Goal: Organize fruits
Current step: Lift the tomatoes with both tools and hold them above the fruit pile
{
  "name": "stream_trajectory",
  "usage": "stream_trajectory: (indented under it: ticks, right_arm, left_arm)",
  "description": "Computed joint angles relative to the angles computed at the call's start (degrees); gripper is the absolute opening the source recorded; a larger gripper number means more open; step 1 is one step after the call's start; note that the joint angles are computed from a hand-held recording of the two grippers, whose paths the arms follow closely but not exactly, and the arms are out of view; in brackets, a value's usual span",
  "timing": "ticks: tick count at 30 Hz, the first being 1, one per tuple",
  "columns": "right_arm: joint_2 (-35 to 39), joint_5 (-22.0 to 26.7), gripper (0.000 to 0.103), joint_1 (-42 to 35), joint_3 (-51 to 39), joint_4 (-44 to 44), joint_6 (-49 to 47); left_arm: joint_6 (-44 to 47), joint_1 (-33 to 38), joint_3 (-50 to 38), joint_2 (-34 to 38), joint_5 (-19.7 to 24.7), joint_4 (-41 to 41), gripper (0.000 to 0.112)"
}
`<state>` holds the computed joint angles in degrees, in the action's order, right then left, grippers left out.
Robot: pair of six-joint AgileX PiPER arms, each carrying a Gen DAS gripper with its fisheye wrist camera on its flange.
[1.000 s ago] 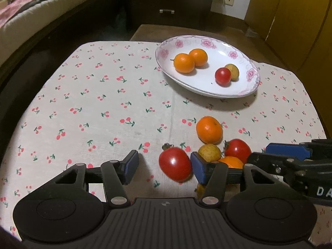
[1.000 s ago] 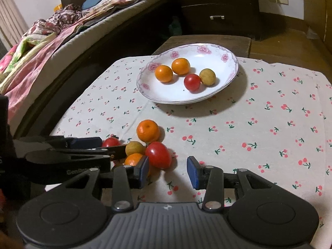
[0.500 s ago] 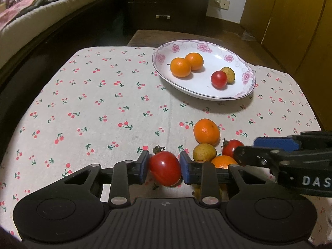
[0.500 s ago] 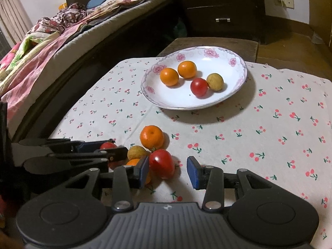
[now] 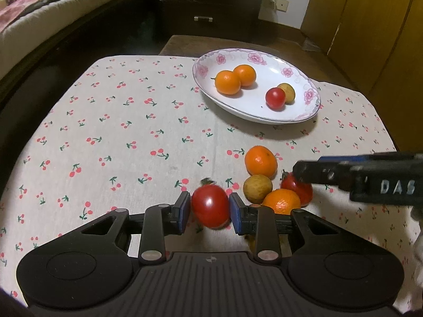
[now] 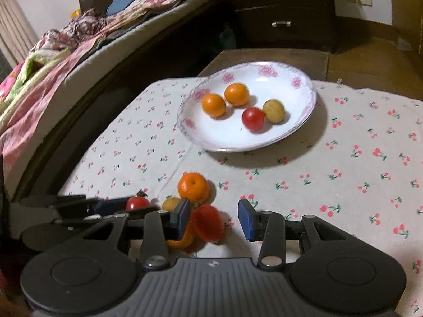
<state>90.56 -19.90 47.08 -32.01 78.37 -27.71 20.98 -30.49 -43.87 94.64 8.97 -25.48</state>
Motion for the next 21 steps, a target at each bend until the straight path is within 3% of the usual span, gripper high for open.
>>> stream_trajectory:
  ticks: [4, 10, 14, 17, 21]
  right_arm:
    - [0.33, 0.5, 0.052, -0.31, -0.17, -0.18, -0.13]
    - [2.1, 0.68, 0.052, 0.28, -0.95, -0.71, -1.25]
    - [2.22, 1.45, 0.052, -0.66, -0.35, -3.05, 1.29]
    - [1.74, 0.03, 0.052, 0.07, -0.68, 3.11, -5.2]
    - [2.24, 2.91, 0.052, -0.45, -2.41, 10.95, -16.12]
  left_arm:
    - [5.97, 0.66, 0.01, -0.11, 0.8, -6.54, 0.041]
    - [-1.16, -0.88, -0.14, 0.82, -1.36, 0.95, 0.042]
    - [2.14, -0.11, -0.04, 0.62, -0.88, -2.14, 0.042]
    - [5.67, 0.48, 0.03, 0.48, -0.42, -5.53, 0.042]
    - [5.59, 0.33, 0.0, 0.54, -0.48, -5.33, 0.042]
